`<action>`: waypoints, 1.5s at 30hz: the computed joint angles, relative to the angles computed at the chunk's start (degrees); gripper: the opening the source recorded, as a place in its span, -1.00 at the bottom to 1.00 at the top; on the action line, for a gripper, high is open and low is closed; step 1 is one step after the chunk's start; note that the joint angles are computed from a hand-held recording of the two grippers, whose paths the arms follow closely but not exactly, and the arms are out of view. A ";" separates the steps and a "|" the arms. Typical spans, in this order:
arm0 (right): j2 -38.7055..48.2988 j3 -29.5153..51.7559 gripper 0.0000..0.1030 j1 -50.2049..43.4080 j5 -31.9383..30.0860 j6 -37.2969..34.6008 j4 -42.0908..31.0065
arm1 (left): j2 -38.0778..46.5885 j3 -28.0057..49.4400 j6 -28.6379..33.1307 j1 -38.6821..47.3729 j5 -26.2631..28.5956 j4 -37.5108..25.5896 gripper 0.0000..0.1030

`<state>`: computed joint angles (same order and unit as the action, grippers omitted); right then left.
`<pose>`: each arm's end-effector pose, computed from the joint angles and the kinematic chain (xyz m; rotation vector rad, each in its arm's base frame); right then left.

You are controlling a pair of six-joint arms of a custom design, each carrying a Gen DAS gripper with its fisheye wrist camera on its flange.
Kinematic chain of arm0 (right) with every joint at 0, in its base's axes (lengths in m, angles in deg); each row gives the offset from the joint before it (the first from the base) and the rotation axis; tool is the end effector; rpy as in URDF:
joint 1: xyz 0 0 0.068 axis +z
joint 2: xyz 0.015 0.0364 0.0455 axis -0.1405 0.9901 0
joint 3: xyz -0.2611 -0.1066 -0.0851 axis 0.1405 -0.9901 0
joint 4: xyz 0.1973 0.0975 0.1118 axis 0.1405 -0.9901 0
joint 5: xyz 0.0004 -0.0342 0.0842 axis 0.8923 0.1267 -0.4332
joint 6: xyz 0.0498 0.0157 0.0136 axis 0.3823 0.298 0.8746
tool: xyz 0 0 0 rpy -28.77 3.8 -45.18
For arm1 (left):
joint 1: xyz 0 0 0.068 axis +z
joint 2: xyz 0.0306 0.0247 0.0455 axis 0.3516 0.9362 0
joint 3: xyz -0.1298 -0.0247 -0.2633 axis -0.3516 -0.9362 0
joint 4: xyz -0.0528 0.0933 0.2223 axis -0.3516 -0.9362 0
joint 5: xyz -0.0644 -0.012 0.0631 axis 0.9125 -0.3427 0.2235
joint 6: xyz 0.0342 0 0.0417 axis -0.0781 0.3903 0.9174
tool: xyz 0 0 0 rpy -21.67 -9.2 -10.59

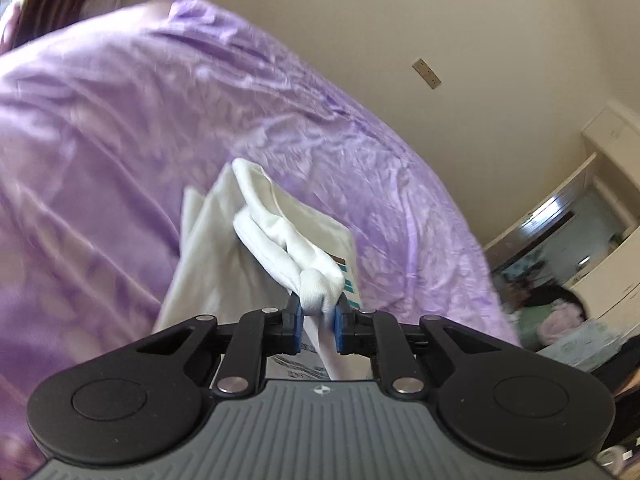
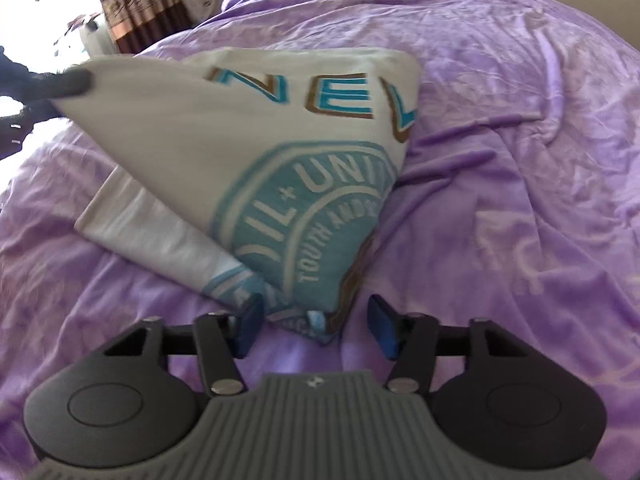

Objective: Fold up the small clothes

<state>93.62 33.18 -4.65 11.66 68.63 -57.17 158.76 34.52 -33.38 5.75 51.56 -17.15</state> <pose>0.2176 0.0144 0.1773 0.1959 2.5002 0.1700 0.3253 -0.1055 0.2778 0.1526 2.2976 -0.9711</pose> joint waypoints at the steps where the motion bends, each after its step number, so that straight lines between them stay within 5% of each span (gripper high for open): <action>1: 0.09 -0.16 -0.37 -0.66 0.02 0.20 0.40 | 0.33 0.28 1.57 -0.09 -1.51 -1.13 -0.70; 4: 1.77 0.24 -0.86 -3.33 -3.10 -0.19 -0.71 | 4.48 1.37 2.05 1.95 -3.12 -5.49 -0.71; 10: 3.84 -1.40 -1.00 -4.97 -5.81 -1.23 1.90 | 10.35 1.34 1.24 4.14 -5.20 -9.03 -0.71; 18: 1.53 -2.29 -1.00 -6.08 -7.40 -1.01 0.90 | 5.50 0.63 1.11 3.82 -4.74 -11.87 -0.75; 21: 1.47 -2.01 -1.00 -6.31 -7.82 -1.06 0.40 | 6.06 2.08 3.36 2.32 -9.38 -14.60 -0.92; 28: 2.98 -0.29 -1.00 -7.19 -9.12 -2.64 -2.65 | 9.42 3.63 4.19 1.71 -11.44 -16.72 -0.91; 35: -2.48 5.07 -0.82 -11.38 -9.68 -7.37 -13.30 | 5.30 9.89 7.23 -1.70 -20.12 -25.71 -0.79; 39: -2.19 10.54 -0.60 -15.48 -11.13 -10.44 -15.85 | 5.33 14.68 8.44 -1.07 -16.67 -25.60 -0.57; 45: 7.14 21.55 -0.47 -16.51 -12.87 -13.33 -15.14 | 16.39 33.14 11.53 -2.88 -11.95 -29.10 -0.21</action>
<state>100.76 54.74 -21.16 -1.21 55.30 -72.30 175.15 67.67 -21.85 2.87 39.61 -46.24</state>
